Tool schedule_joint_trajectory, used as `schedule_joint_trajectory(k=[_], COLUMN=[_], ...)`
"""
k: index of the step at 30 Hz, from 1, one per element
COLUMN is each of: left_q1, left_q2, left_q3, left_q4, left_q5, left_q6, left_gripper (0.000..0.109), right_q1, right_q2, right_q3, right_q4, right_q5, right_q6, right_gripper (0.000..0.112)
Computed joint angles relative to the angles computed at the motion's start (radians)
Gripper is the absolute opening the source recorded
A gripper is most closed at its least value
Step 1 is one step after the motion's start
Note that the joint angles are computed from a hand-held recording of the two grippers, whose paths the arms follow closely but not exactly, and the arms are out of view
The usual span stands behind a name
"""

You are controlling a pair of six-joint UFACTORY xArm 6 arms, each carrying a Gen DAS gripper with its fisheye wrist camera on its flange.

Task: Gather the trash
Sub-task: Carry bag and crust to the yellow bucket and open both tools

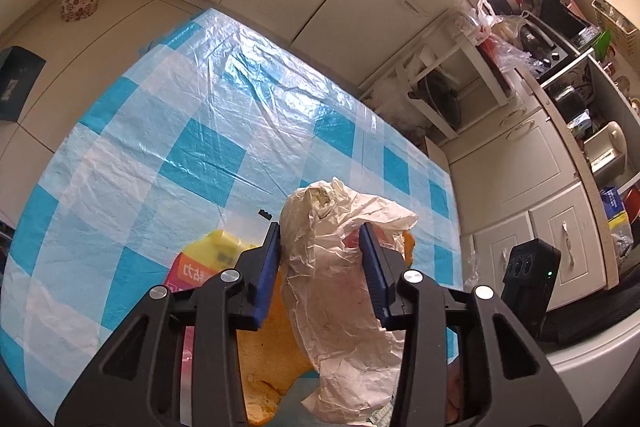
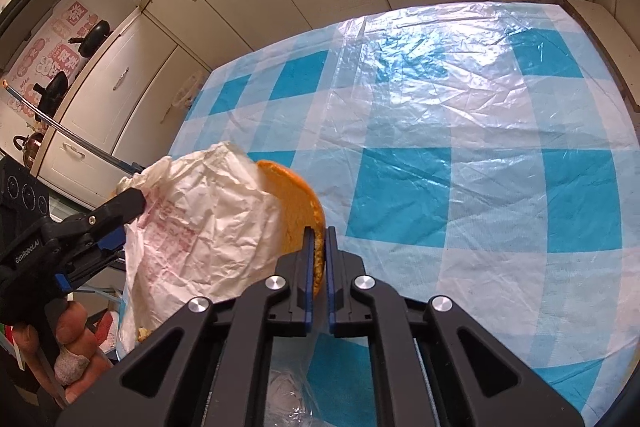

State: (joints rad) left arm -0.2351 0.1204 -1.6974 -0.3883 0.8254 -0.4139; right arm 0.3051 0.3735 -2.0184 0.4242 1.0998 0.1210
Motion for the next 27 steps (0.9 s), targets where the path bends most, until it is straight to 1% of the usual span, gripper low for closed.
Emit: schedule_joint_trajectory(k=[2,5,10,14,17,23,25,27], left_q1=[0.01,0.016,0.022,0.004,-0.029,-0.113,-0.145,-0.182], left_q2=[-0.027,-0.062,-0.092,-0.103,-0.101,-0.102,-0.104,-0.092], left_q3=[0.028,0.061,0.09,0.092,0.08,0.058,0.057,0.037], left_q4=[-0.03,-0.012,-0.007,-0.008,-0.009,-0.006,0.012,0.037], left_q5=[-0.032,-0.066,-0.087,-0.098,-0.102,-0.099,-0.094,-0.082], left_q6=[0.011,-0.002,-0.019,-0.006,0.009,0.045,0.049,0.04], left_gripper=[0.037,0.037,0.037,0.037,0.037,0.037,0.037,0.037], right_q1=[-0.002,-0.004,-0.018,-0.068,-0.116,-0.237,-0.272,-0.31], right_q2=[-0.02,-0.047,-0.097,-0.173,-0.247,-0.426,-0.482,-0.517], right_q3=[0.024,0.055,0.092,0.173,0.257,0.484,0.565,0.63], right_q4=[-0.02,-0.059,-0.13,-0.169,-0.221,-0.329,-0.377,-0.393], right_q5=[-0.023,-0.045,-0.068,-0.085,-0.097,-0.111,-0.107,-0.084], right_q6=[0.008,0.014,0.018,0.025,0.039,0.087,0.102,0.103], right_gripper=[0.006,0.006,0.006,0.006,0.006,0.006,0.006,0.006])
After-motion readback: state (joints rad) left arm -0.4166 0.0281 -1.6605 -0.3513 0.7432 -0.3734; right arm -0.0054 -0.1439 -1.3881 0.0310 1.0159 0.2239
